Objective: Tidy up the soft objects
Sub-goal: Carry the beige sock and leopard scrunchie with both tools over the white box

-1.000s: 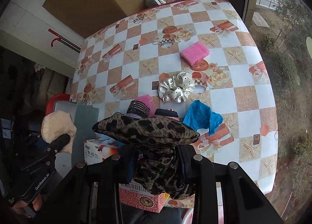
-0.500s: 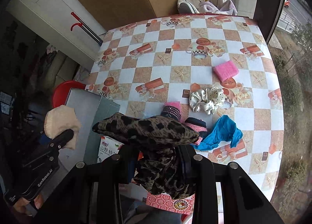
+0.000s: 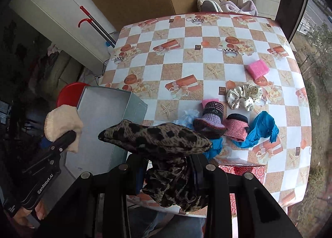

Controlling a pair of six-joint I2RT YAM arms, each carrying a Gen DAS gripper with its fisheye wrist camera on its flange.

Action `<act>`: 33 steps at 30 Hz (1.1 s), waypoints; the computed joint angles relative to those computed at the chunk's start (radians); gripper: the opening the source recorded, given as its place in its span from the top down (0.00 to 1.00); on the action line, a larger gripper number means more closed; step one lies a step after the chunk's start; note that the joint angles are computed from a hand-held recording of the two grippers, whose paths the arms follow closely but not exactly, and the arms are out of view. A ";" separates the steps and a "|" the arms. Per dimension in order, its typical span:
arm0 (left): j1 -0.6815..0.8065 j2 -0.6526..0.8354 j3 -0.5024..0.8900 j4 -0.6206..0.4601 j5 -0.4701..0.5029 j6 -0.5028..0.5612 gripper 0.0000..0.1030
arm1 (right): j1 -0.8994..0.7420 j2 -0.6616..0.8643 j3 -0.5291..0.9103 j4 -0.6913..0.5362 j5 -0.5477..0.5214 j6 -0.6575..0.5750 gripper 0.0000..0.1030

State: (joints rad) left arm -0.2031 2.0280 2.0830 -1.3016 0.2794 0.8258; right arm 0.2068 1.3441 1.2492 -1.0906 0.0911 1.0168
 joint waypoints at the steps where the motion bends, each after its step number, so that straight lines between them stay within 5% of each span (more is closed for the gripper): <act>1: 0.012 0.005 0.003 -0.001 0.004 0.010 0.72 | 0.014 0.014 0.009 0.001 0.003 0.012 0.66; 11: 0.121 0.095 0.127 -0.067 0.043 0.046 0.72 | 0.129 0.147 0.139 -0.047 0.044 0.079 0.66; 33: 0.187 0.182 0.260 -0.113 0.069 0.005 0.72 | 0.152 0.287 0.304 -0.096 0.049 -0.002 0.66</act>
